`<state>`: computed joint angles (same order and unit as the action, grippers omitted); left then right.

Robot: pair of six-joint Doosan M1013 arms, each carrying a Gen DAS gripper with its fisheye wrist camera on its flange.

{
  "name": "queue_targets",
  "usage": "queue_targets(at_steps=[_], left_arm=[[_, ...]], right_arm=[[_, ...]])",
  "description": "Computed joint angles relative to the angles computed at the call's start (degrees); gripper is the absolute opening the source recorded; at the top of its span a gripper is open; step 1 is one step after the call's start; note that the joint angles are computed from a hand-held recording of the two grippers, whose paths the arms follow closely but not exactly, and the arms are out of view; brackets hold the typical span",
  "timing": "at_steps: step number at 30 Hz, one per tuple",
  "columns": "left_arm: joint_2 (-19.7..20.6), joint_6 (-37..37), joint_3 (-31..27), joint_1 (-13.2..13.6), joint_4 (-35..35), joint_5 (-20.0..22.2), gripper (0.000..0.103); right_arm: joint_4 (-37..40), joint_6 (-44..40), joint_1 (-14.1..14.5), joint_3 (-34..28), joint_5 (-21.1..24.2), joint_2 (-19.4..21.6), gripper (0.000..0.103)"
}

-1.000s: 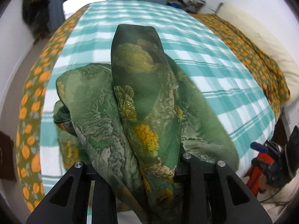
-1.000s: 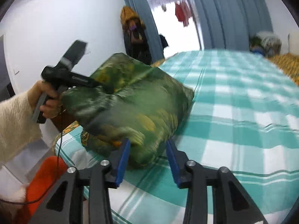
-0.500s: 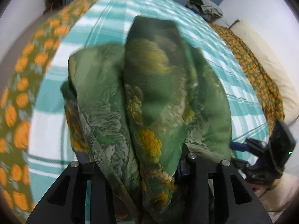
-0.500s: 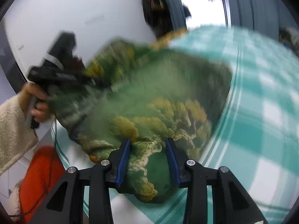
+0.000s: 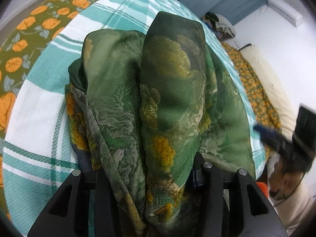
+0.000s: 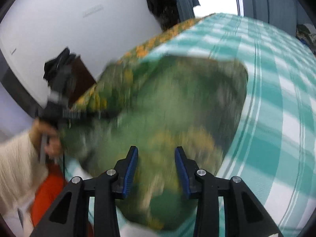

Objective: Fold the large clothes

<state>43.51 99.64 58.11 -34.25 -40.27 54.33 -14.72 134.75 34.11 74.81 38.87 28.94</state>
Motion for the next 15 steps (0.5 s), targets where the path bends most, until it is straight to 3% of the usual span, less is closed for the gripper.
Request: queue_targets(at_steps=[5,7,11,12,15], left_arm=[[-0.25,2.07,1.27,0.66,-3.23,-0.67,0.047],[-0.70,3.45,3.00,1.22,-4.84,-1.31,0.045],[-1.28,5.90,5.34,1.72,-9.23,-2.92,0.046],[-1.58,6.94,6.13,1.87,-10.45,-3.38,0.046],[-2.35,8.65,8.02,2.13,-13.20,-4.90,0.046]], right_arm=[[7.33,-3.64,-2.91,-6.55,2.49,5.31,0.039],[12.71,-6.16,-4.02,-9.09,6.30,8.33,0.039],[12.24,-8.81,-4.06,-15.18,14.05,11.42,0.039],[11.29,-9.19,-3.81,-16.77,14.67,11.69,0.042],[14.29,-13.80,-3.55,-19.53,9.97,12.31,0.042]])
